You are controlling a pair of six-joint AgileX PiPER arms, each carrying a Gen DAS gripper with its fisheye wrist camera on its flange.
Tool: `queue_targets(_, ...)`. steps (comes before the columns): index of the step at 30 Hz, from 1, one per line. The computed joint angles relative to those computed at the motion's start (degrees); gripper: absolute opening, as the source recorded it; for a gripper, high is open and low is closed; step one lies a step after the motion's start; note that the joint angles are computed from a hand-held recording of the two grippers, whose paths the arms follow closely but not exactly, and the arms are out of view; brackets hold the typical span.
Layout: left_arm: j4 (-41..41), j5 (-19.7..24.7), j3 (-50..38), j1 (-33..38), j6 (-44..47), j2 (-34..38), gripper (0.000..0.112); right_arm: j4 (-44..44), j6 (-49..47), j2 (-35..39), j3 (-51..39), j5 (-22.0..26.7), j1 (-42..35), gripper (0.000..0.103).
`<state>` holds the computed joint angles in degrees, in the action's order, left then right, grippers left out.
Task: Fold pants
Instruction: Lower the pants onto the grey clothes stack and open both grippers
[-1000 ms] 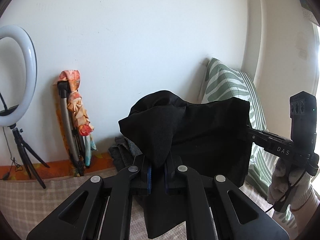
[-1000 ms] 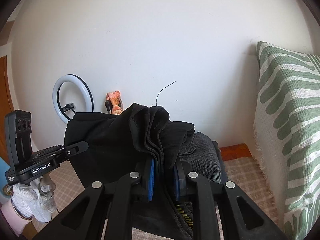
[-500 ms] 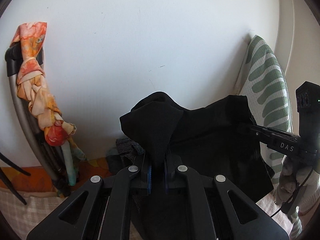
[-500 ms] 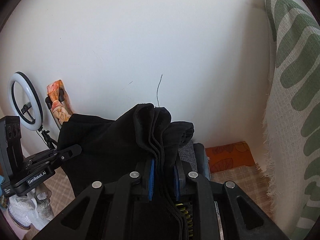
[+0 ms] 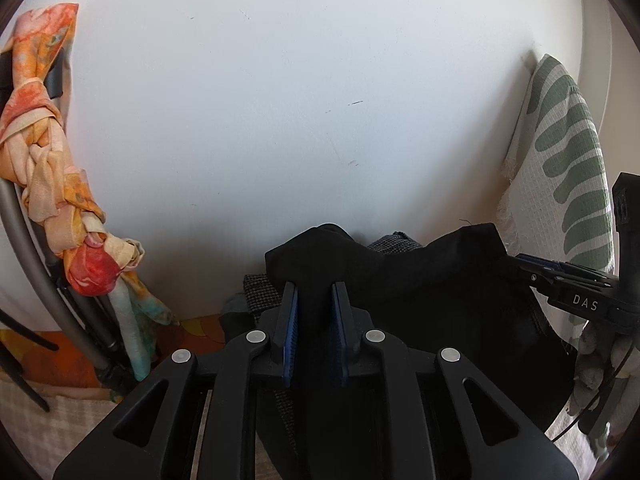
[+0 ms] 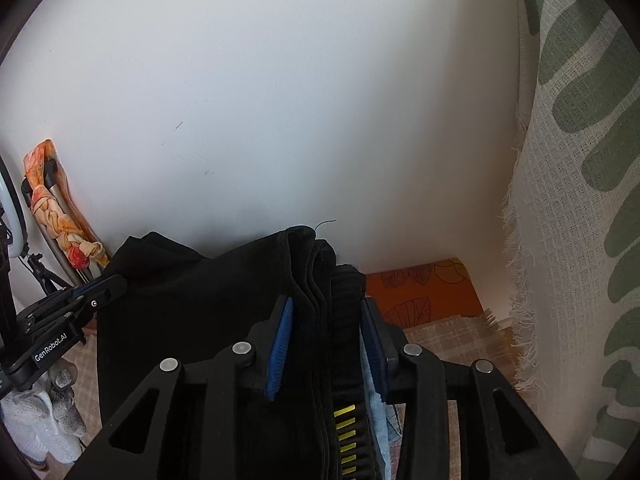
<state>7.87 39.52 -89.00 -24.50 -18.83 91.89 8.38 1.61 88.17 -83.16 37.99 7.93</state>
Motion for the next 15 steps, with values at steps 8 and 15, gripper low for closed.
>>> queue_targets(8, 4.96, -0.03, 2.96, -1.96, -1.74, -5.01, 0.029, -10.18, 9.49, -5.11, 4.51, -2.60, 4.16, 0.059)
queue_targets(15, 7.42, 2.88, 3.99, -4.51, -3.33, -10.24, 0.040, -18.07, 16.98, -11.25, 7.29, -1.31, 7.47, 0.070)
